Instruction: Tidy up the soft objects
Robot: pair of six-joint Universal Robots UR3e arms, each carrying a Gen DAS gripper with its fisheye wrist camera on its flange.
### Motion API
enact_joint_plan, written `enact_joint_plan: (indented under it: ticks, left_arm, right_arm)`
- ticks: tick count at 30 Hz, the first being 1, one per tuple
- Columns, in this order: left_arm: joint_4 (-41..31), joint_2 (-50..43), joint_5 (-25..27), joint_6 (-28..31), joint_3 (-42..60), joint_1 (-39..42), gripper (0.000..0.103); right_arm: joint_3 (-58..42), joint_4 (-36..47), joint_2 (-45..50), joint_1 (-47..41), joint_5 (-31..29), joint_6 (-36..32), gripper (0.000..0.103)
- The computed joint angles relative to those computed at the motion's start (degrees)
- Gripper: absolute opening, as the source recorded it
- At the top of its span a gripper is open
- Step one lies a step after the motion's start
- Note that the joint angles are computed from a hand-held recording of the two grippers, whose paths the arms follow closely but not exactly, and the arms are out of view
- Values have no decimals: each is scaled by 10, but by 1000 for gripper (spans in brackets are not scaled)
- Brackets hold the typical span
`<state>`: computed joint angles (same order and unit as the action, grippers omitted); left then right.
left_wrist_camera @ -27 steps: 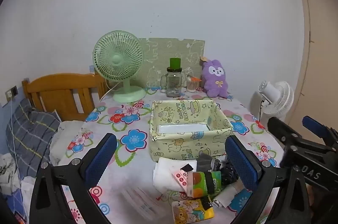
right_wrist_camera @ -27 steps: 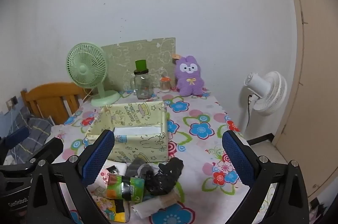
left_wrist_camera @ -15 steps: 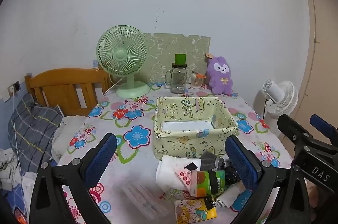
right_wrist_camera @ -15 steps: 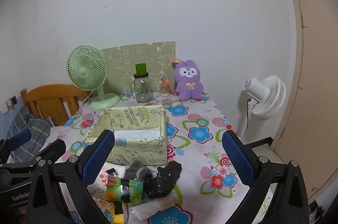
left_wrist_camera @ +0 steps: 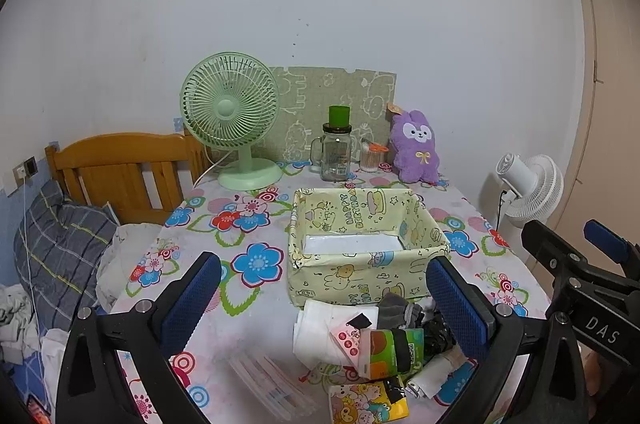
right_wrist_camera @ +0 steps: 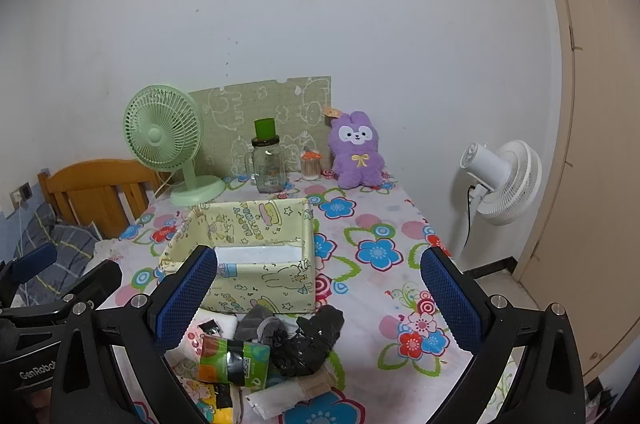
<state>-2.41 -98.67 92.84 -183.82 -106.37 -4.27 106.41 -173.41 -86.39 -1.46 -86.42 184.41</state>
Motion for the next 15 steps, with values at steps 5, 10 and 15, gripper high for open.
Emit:
enact_joint_plan:
  ticks: [5,10,15]
  left_arm:
    - [-4,-1,3,-2,4,-2,103]
    - [1,-4,5,-4,3,-2,103]
    - [1,-5,2,-2,4,0,103]
  right_arm:
    - [4,-4,-1,-1,1,3,103]
    - [10,-6,-5,-3,6,4,103]
    - [7,-4,-4,-1,2,5,102]
